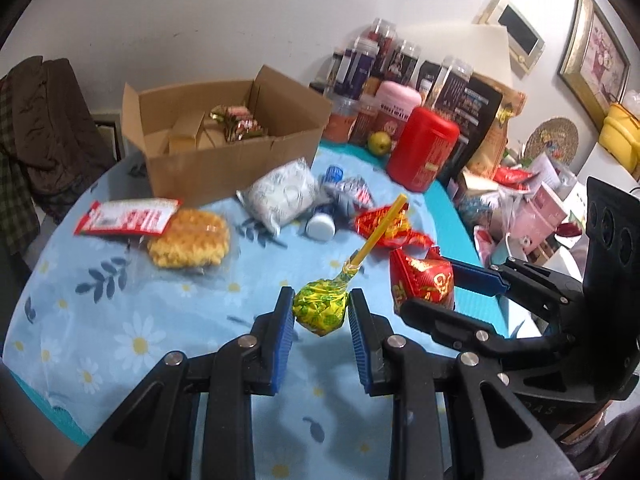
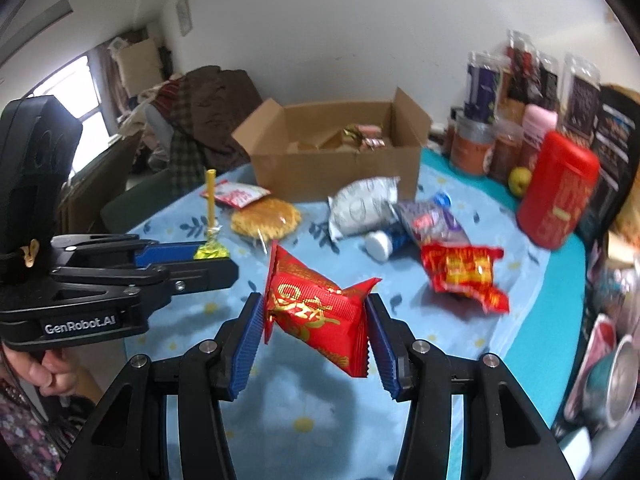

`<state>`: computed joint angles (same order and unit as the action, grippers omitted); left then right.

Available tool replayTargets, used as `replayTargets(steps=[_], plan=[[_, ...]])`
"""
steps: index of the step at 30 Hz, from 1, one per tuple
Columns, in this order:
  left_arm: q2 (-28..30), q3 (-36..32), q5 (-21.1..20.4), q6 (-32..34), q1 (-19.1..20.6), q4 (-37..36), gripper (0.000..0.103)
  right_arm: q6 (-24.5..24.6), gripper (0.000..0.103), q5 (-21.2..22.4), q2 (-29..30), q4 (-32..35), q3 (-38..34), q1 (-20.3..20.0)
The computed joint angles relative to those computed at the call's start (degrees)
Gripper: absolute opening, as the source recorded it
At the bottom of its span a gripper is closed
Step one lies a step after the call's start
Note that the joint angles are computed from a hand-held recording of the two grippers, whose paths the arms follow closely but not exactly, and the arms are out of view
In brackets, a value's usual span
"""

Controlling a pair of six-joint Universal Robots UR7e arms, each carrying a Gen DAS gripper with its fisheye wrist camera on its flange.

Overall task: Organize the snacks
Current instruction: 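Lift the lollipop and red packet and carry both toward the cardboard box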

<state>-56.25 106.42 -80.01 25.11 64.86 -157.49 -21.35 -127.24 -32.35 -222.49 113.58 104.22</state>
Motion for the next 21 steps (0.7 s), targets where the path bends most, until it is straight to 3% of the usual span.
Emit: replayTargets(steps=[21], plan=[[6.7,-13.2,-2.9,4.2,-2.4,-5.2,0.027,-11.5,0.050,2.0,-3.4,4.8,-11.0,0.5]])
